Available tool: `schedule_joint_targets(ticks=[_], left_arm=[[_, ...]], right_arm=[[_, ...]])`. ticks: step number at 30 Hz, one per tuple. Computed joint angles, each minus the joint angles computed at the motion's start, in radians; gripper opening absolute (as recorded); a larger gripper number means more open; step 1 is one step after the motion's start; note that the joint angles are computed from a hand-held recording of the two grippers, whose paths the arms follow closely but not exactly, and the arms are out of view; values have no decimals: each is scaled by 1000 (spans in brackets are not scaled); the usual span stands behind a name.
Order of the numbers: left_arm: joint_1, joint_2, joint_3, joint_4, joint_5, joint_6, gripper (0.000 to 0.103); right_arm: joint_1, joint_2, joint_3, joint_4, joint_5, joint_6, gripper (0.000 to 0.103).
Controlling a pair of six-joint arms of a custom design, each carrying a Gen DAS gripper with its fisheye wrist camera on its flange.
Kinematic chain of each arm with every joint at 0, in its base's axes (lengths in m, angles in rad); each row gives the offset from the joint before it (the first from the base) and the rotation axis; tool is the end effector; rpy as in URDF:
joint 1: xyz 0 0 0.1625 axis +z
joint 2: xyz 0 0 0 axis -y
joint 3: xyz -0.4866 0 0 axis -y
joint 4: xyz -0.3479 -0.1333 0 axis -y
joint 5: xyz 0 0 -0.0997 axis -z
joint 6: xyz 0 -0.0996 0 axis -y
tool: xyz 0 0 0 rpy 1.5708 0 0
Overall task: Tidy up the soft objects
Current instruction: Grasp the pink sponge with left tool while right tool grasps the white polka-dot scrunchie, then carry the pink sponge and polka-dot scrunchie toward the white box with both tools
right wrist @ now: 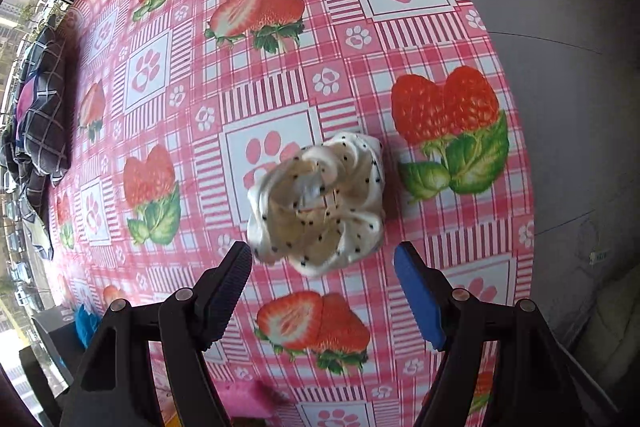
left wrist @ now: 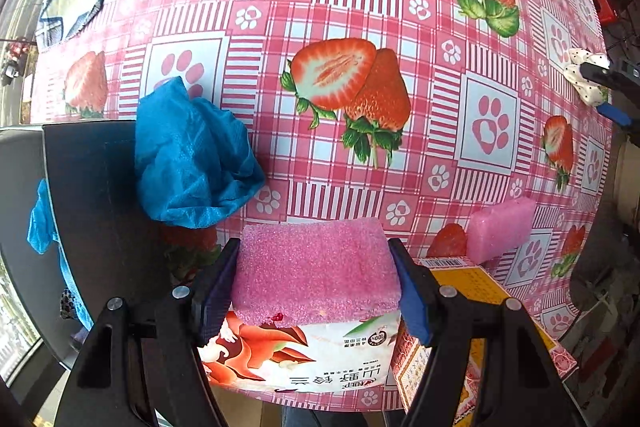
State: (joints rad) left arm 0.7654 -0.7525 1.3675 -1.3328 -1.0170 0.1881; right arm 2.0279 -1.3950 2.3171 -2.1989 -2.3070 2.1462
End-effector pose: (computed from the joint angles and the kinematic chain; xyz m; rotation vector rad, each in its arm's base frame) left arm -0.3337 -0.5781 0.1635 1.3335 1.8475 0.7832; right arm 0.2226 -0.3021 0.2648 -1.8056 -1.7980 0.8457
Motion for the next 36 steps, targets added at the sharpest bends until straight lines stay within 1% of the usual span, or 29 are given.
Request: schedule_joint_targets(ticks=[2,5,7,8,9,10,11,12,13,15,19,25,30,32,36], left_arm=[[-12,-23,32,-34,-5,1,74],[-26,-40,33,-34,-20,-13,74],[-32,-42,32,-36,-26,-21,74],[-37,-51,34,-33,-30,-24,74],[-39,-55,40,-41,-30,-23,74],[-42,-59,47,-47,-31,-22,74],[-35,-58,23,-31,-26,-13,74],[-38,-62,28,-38,-27,-10,74],[-35,-57,-4,-21,-23,1,74],[-41,-77,11,-39,-20,18,74],[-37,-84,-15,-46,-18,52,74],[-28,-113,-37,-35,-25,87,74],[-5,-134,-8,-64,-22,143,74],[2,-147,-2,-65,-27,156,74],[16,-163,-19,-46,-41,175,74]], right_arm=[[-38,-4,20,-27,2,-40,75],[-72,-2,38,-53,1,-80,75],[-86,2,47,-69,6,-97,69],[-85,5,34,-31,4,-78,58],[-79,9,20,11,-2,-56,44],[-74,12,15,27,-6,-46,39],[-69,11,18,23,-6,-46,30],[-65,10,23,9,-6,-51,26],[-56,9,25,6,-9,-45,25],[-23,18,15,26,-11,-4,25],[46,49,-21,51,-13,56,25],[160,143,-107,46,-14,139,25],[229,211,-192,64,-18,190,25],[244,228,-222,95,-15,201,25],[273,300,-361,227,-8,190,25]])
